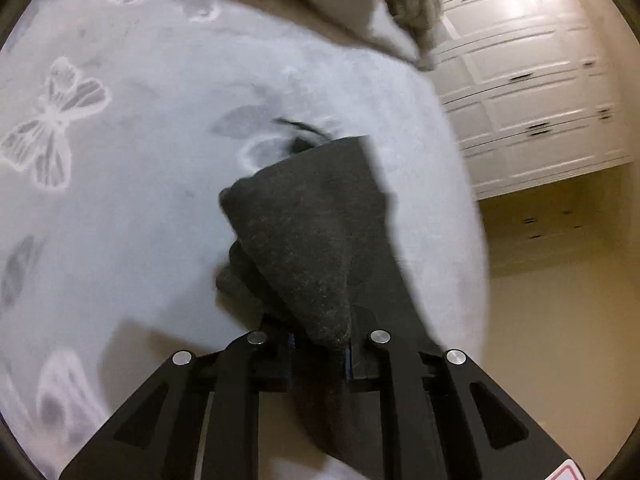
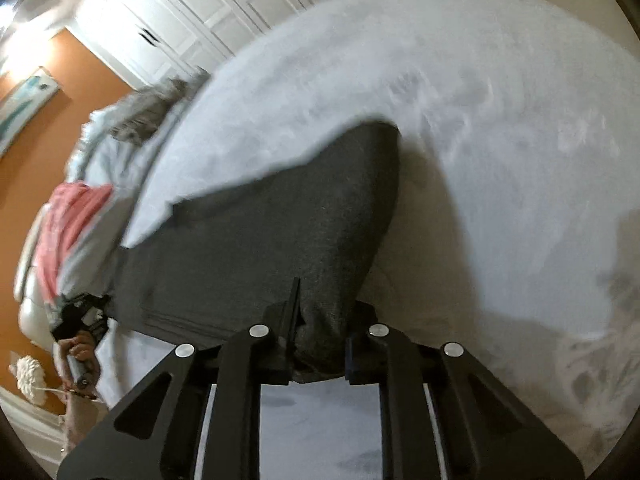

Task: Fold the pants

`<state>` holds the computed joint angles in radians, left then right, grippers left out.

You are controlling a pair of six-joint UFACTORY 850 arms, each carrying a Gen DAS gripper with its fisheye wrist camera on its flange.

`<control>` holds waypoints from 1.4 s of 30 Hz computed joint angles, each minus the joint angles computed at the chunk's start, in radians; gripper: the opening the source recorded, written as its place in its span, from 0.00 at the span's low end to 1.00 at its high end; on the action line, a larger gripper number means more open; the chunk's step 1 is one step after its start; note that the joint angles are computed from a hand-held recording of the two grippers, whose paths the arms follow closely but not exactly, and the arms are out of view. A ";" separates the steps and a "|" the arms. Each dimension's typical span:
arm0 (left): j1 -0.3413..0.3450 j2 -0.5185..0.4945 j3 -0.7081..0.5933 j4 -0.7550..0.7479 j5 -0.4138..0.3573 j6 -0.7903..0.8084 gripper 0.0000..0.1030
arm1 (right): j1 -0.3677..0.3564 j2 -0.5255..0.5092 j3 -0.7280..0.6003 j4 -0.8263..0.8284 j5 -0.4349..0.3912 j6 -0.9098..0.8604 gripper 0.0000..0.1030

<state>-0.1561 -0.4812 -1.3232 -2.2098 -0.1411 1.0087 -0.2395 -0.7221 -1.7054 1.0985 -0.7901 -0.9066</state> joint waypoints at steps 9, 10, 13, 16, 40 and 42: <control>-0.107 0.108 0.082 0.435 -0.064 -0.368 0.12 | -0.181 0.044 0.014 -0.226 -0.047 0.135 0.14; -0.133 0.102 0.096 0.433 -0.029 -0.370 0.13 | -0.187 0.014 -0.009 -0.331 -0.071 0.215 0.17; -0.164 0.094 0.139 0.260 0.037 -0.224 0.13 | -0.198 0.042 0.056 -0.435 0.021 0.340 0.23; -0.138 0.109 0.193 -0.013 -0.057 -0.020 0.15 | -0.165 0.209 0.202 -0.371 0.259 0.171 0.25; -0.137 0.090 0.165 0.061 -0.031 0.120 0.19 | 0.096 0.271 0.259 0.144 0.361 -0.199 0.12; -0.131 0.090 0.169 0.070 -0.049 0.107 0.19 | 0.086 0.297 0.251 0.232 0.339 -0.276 0.13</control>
<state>-0.2874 -0.3908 -1.1544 -2.1400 -0.1902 1.1158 -0.1535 -0.4250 -1.4548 1.3307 -0.4512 -1.1831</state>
